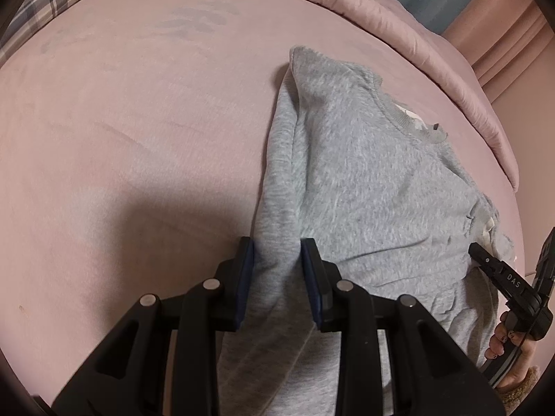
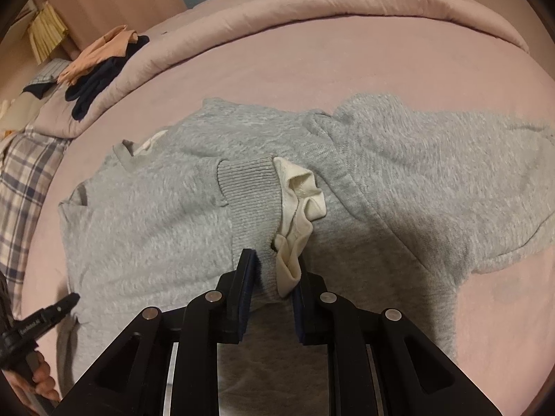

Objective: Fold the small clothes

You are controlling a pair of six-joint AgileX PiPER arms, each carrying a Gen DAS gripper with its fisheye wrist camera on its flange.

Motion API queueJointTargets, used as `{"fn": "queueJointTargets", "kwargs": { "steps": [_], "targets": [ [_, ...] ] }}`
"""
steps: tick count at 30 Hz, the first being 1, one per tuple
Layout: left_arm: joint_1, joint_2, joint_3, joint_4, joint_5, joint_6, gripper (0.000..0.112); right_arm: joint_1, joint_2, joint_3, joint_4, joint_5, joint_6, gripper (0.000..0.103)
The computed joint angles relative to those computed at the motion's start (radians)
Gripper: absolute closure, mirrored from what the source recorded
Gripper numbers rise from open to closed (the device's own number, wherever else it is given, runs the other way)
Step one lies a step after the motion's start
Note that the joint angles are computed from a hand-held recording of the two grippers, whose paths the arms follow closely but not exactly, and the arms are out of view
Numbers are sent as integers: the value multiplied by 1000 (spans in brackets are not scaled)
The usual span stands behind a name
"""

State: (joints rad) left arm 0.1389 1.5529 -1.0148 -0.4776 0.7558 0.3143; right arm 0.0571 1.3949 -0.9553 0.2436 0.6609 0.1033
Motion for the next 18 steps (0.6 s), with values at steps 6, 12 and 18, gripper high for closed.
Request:
{"fn": "queueJointTargets", "kwargs": {
  "steps": [6, 12, 18],
  "targets": [
    [15, 2, 10, -38, -10, 19, 81, 1, -13, 26, 8, -41, -59, 87],
    [-13, -27, 44, 4, -59, -46, 81, -49, -12, 38, 134, -44, -193, 86],
    [-30, -24, 18, 66, -35, -146, 81, -21, -24, 40, 62, -50, -131, 86]
  ]
}}
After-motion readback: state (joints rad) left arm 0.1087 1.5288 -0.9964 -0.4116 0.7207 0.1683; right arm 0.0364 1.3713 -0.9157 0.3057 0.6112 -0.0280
